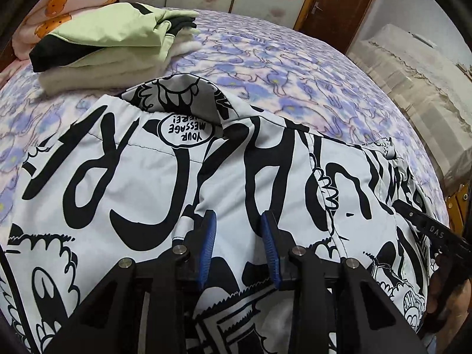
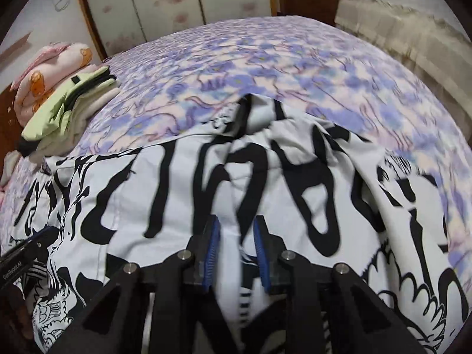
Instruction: Fold large clothes
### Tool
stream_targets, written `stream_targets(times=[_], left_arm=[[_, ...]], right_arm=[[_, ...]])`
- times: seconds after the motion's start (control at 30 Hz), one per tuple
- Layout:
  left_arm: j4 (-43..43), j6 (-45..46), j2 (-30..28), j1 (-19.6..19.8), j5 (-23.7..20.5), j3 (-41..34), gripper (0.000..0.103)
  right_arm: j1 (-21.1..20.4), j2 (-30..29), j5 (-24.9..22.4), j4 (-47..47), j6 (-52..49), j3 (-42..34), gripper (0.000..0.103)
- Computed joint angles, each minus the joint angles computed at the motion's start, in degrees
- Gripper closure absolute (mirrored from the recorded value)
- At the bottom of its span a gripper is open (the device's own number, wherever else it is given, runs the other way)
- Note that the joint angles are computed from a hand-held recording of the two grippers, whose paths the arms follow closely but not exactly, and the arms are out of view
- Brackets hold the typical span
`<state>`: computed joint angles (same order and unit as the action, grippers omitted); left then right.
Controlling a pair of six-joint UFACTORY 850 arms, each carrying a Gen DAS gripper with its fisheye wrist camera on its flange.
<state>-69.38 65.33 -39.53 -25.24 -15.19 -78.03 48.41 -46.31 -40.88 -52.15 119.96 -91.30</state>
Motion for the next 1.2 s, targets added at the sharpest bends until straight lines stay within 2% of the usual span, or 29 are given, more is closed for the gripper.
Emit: stream_targets(times=[0.13,0.3,0.4,0.53,0.6,0.7,0.8,0.9,1.13,1.2], left_arm=[[1.7,-3.1,1.8,0.0,-0.5,1.2,0.072],[-7.7,7.1,7.6,0.1,-2.3,7.4,0.07],[-8.9,9.8,10.5,-0.1,-3.3,11.3,0.069],[-5.0,8.3,12.4,-0.8,-2.9,15.3,0.069],[-0.3,4.8,12.1,-1.2,-0.9,16.3,0.068],[-4.0,8.4,12.2,-0.7,-0.3,17.8,0.068],[-1.4,5.8,12.5,-0.5,-0.1,17.8,0.065],[4.4,-0.8,12.8,-0.6,0.0,17.6,0.061],[13.4,-11.0,14.1,0.2,-1.1,17.6,0.044],[13.5,-11.4,15.0,0.7,-1.5,18.2,0.044]], right_arm=[[1.2,1.1,-2.0,-0.5,0.0,-0.8,0.08],[3.8,1.9,2.0,-2.7,0.0,-1.9,0.077],[5.7,1.2,3.7,-1.9,-1.9,-3.3,0.077],[7.9,-1.3,1.2,2.9,-8.3,-6.3,0.077],[8.6,-2.0,0.2,3.8,-9.3,-6.5,0.077],[9.2,-3.5,-2.7,6.9,-13.1,-7.6,0.077],[9.5,-3.3,-3.6,7.1,-12.9,-7.5,0.077],[9.6,-3.2,-3.8,8.3,-12.5,-7.6,0.077],[9.8,-2.9,-4.8,10.7,-11.1,-8.4,0.077],[10.0,-2.7,-5.4,10.9,-11.1,-8.6,0.077]])
